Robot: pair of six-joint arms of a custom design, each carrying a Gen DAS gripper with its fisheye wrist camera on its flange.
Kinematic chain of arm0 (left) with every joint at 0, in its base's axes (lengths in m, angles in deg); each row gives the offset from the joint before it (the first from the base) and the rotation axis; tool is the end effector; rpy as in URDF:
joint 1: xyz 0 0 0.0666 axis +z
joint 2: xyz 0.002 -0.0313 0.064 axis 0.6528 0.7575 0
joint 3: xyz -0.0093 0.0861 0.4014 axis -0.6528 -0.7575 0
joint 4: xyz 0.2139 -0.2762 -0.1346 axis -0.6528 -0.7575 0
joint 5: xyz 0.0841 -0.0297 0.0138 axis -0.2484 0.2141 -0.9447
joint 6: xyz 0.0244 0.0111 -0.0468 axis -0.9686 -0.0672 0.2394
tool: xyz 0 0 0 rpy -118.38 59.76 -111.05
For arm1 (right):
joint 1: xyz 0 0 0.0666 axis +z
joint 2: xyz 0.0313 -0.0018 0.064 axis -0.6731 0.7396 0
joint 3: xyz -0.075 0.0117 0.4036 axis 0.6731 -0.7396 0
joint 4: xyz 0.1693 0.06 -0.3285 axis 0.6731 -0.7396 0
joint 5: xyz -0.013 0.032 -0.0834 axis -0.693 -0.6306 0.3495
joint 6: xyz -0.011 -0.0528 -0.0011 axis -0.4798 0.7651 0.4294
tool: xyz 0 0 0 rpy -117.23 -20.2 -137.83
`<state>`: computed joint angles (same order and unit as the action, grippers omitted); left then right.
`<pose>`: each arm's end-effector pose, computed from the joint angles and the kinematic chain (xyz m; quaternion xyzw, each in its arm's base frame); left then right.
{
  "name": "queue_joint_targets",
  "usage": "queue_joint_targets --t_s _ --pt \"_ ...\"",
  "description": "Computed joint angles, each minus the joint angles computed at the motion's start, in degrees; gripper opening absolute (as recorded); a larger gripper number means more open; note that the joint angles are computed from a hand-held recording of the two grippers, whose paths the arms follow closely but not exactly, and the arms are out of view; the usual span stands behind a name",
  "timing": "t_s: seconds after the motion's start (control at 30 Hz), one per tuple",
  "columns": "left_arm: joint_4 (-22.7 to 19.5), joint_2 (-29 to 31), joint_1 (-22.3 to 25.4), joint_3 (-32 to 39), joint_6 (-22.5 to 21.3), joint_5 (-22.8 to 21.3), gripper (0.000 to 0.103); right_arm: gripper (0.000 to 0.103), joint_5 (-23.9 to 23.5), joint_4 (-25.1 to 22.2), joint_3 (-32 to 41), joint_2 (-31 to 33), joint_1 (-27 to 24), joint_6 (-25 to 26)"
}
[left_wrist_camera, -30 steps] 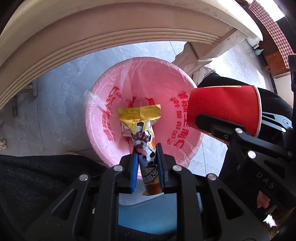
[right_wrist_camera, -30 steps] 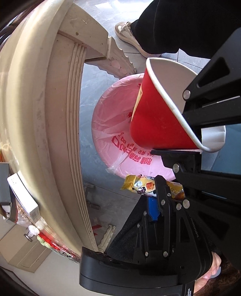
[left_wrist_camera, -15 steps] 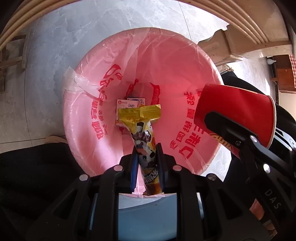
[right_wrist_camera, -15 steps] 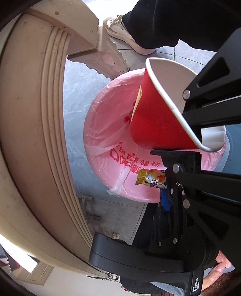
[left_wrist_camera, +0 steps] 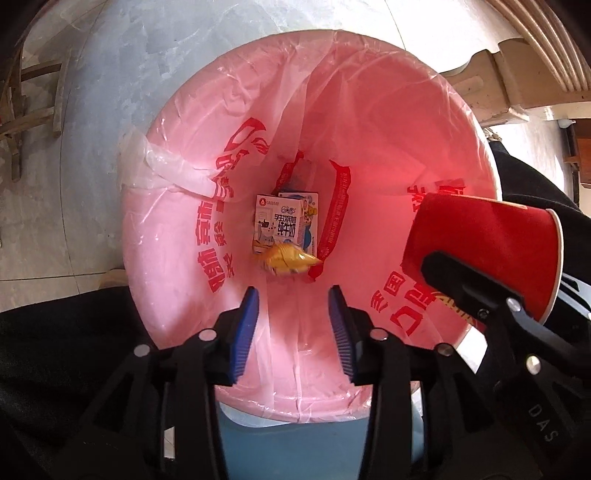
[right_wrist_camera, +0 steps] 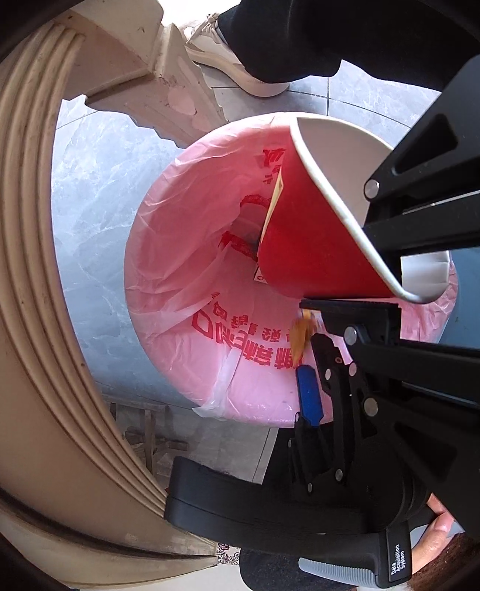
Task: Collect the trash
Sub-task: 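Open both tools to drop the snack bar and red cup into the bin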
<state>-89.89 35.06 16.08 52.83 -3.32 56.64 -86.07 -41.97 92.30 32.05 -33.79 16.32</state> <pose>0.5099 -0.2439 0.3633 0.1094 -0.9869 0.0955 0.0700 0.5507 0.0963 0.3721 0.2044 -0.9576 -0.2031 0.0052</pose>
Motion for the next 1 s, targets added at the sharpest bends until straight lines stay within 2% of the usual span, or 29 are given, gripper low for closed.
queue_joint_targets --t_s 0.17,0.3,0.63,1.0 --pt "-0.9 -0.1 -0.1 0.6 0.6 -2.7 0.054 0.003 0.6 -0.1 -0.2 0.3 0.4 0.3" --pt "-0.6 -0.7 0.1 0.3 1.5 -4.3 0.061 0.006 1.8 0.6 -0.5 0.4 1.0 0.3" --pt "-0.5 -1.5 0.7 -0.9 2.8 -5.5 0.062 0.034 3.3 0.8 -0.3 0.6 0.7 -1.7" --pt "-0.7 -2.4 0.7 -1.2 2.5 -7.3 0.063 0.037 3.2 0.7 0.3 0.3 0.7 -1.2"
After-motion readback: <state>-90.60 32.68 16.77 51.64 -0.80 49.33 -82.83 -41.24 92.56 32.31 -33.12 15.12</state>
